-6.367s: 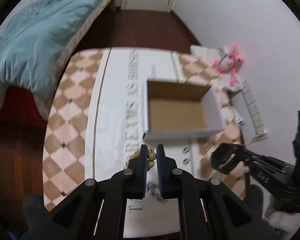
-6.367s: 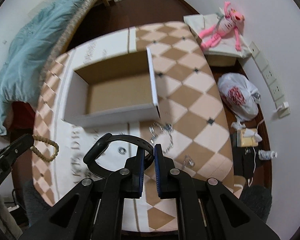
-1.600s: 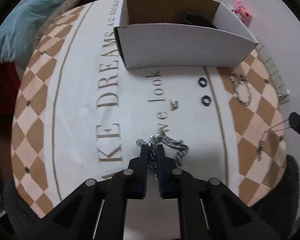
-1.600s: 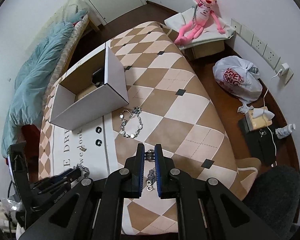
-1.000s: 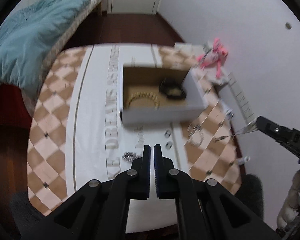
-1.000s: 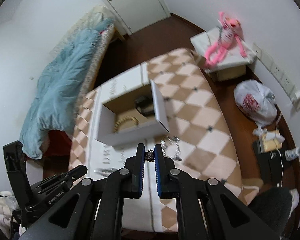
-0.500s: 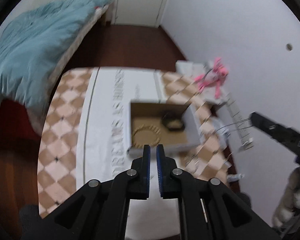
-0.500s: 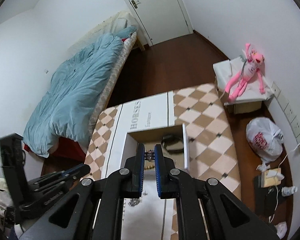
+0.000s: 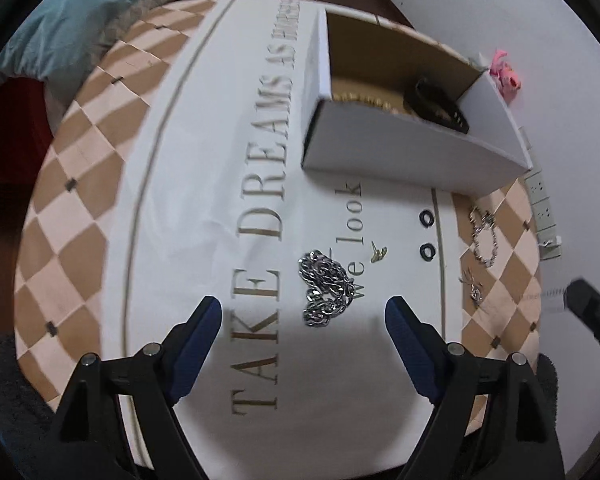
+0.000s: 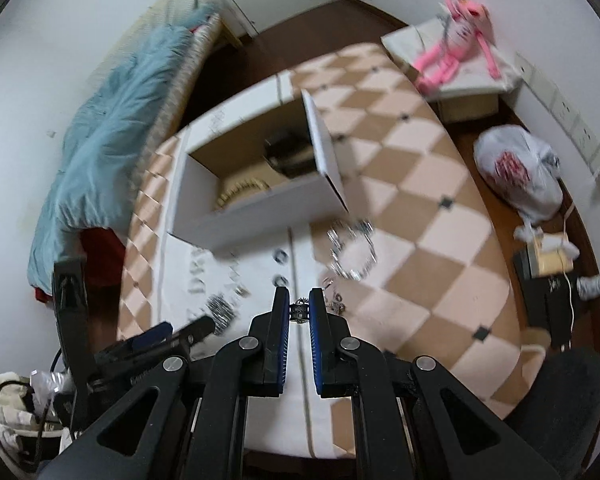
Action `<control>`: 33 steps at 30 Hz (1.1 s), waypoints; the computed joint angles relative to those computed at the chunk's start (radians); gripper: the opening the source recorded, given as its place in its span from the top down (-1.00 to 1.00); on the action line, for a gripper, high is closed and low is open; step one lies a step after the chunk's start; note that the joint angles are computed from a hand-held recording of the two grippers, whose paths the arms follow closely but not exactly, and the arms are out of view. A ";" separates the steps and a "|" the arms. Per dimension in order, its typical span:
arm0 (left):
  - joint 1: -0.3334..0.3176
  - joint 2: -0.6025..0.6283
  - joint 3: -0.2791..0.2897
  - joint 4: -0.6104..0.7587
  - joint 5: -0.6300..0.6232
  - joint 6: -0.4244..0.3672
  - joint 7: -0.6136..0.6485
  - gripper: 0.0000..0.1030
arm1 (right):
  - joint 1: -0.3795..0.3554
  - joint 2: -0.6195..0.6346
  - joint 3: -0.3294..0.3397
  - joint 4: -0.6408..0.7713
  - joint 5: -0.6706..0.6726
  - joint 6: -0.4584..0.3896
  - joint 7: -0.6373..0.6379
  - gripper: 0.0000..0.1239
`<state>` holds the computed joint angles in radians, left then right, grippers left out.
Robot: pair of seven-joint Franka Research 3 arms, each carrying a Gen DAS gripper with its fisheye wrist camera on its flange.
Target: Organize jewelry
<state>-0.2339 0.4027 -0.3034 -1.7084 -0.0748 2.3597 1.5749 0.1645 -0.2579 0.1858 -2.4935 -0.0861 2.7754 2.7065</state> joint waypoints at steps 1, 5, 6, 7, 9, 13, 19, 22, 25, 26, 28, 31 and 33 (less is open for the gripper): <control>-0.006 0.007 0.001 0.001 0.008 0.006 -0.002 -0.60 | 0.002 -0.001 0.000 -0.008 0.004 0.000 0.004 0.84; -0.031 0.011 0.006 -0.019 0.070 0.071 0.014 0.40 | 0.007 -0.003 -0.002 -0.023 0.017 -0.005 0.001 0.84; -0.024 0.016 -0.004 -0.013 0.061 0.065 0.034 0.80 | 0.007 -0.005 -0.002 -0.024 0.018 -0.006 0.002 0.84; -0.023 0.012 -0.006 -0.014 0.059 0.063 0.036 0.84 | 0.006 -0.007 -0.003 -0.023 0.017 -0.007 0.001 0.84; -0.009 -0.001 -0.019 -0.025 0.030 0.070 0.060 0.88 | 0.002 -0.012 -0.002 -0.017 0.012 -0.011 0.001 0.84; 0.033 -0.054 -0.043 -0.053 -0.068 0.061 0.125 0.95 | -0.001 -0.032 -0.011 -0.003 0.021 -0.009 -0.022 0.84; 0.053 -0.123 -0.042 -0.026 -0.194 0.026 0.225 0.95 | -0.020 -0.065 -0.026 0.067 0.034 -0.016 -0.107 0.84; 0.053 -0.135 -0.038 0.017 -0.247 0.005 0.253 0.96 | -0.038 -0.074 -0.029 0.118 0.026 -0.027 -0.149 0.84; 0.050 -0.119 -0.035 0.097 -0.295 -0.023 0.276 0.96 | -0.053 -0.063 -0.032 0.194 0.010 -0.040 -0.201 0.84; 0.050 -0.109 -0.036 0.130 -0.308 -0.035 0.283 0.96 | -0.055 -0.051 -0.036 0.221 0.009 -0.044 -0.220 0.84; 0.040 -0.077 -0.034 0.203 -0.307 -0.053 0.286 0.96 | -0.057 -0.020 -0.043 0.274 0.007 -0.055 -0.255 0.84; 0.010 0.003 -0.030 0.342 -0.261 -0.079 0.269 0.96 | -0.058 0.050 -0.055 0.363 -0.015 -0.089 -0.298 0.84; -0.010 0.080 -0.027 0.454 -0.222 -0.118 0.244 0.96 | -0.045 0.106 -0.075 0.418 -0.006 -0.120 -0.335 0.84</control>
<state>-0.2441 0.4823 -0.3304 -1.2544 -0.2968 2.2417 1.8186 0.1191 -0.1515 0.1109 -2.0750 -0.0920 2.6553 2.3712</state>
